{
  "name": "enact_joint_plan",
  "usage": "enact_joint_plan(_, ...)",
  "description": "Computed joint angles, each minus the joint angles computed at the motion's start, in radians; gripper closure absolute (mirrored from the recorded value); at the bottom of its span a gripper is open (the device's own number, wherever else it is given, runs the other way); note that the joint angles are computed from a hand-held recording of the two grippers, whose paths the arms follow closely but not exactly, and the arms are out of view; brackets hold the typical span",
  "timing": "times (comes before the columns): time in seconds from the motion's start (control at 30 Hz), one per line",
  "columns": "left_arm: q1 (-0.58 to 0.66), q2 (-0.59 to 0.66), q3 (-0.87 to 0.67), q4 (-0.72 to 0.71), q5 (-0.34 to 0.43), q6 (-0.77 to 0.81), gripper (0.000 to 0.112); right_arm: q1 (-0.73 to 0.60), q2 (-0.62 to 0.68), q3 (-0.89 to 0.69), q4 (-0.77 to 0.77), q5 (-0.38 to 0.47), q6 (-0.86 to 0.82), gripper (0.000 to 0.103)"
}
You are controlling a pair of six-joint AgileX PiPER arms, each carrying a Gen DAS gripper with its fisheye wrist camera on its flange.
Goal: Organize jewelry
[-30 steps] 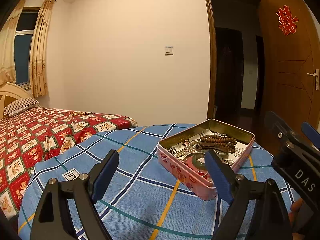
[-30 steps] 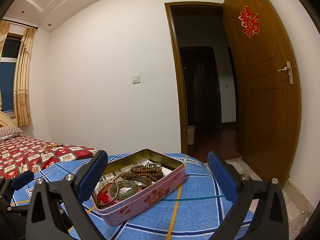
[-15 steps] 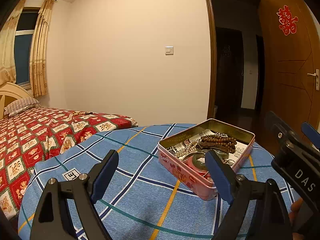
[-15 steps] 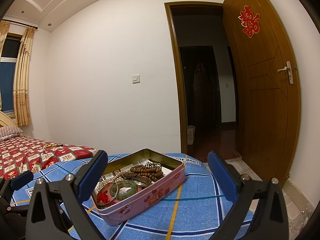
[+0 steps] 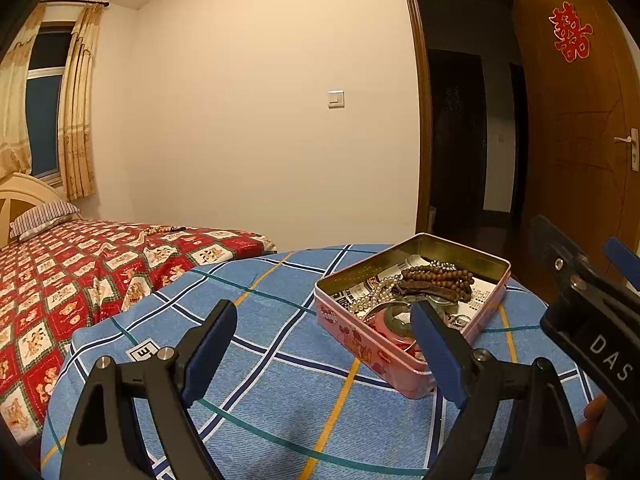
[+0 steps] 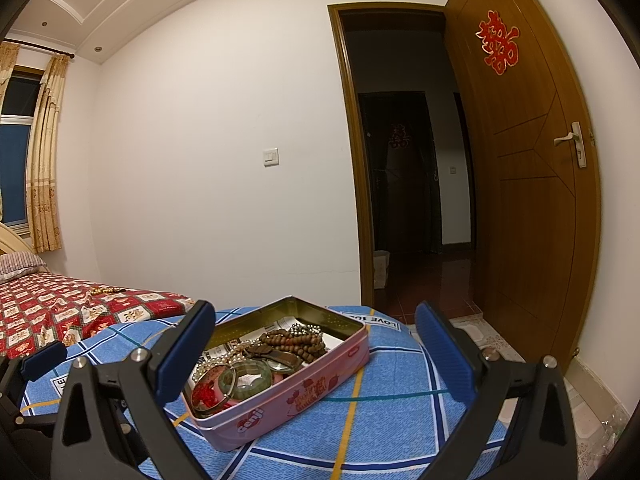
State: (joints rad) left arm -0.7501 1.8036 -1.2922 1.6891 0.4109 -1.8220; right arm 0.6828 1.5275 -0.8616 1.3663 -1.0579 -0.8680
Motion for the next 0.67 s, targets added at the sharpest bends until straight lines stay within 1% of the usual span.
enact_joint_plan(0.07, 0.003, -0.001, 0.001, 0.004, -0.008, -0.005, 0.024, 0.000, 0.000, 0.000, 0.001, 0.001, -0.001, 0.001)
enact_joint_plan(0.13, 0.008, -0.006, 0.011, 0.038, -0.018, -0.043, 0.024, -0.002, -0.005, 0.005, 0.004, 0.002, 0.000, 0.001)
enact_joint_plan(0.23, 0.006, -0.006, 0.013, 0.049, -0.013, -0.055, 0.024, -0.005, -0.005, 0.001, 0.016, 0.007, -0.006, 0.000)
enact_joint_plan(0.57, 0.011, -0.002, 0.006, 0.024, -0.019, -0.038, 0.023, -0.001, -0.008, -0.008, 0.047, 0.002, -0.025, 0.000)
enact_joint_plan(0.67, 0.011, 0.004, -0.005, -0.017, -0.017, -0.003, 0.023, -0.006, -0.007, -0.020, 0.078, 0.005, -0.043, 0.000)
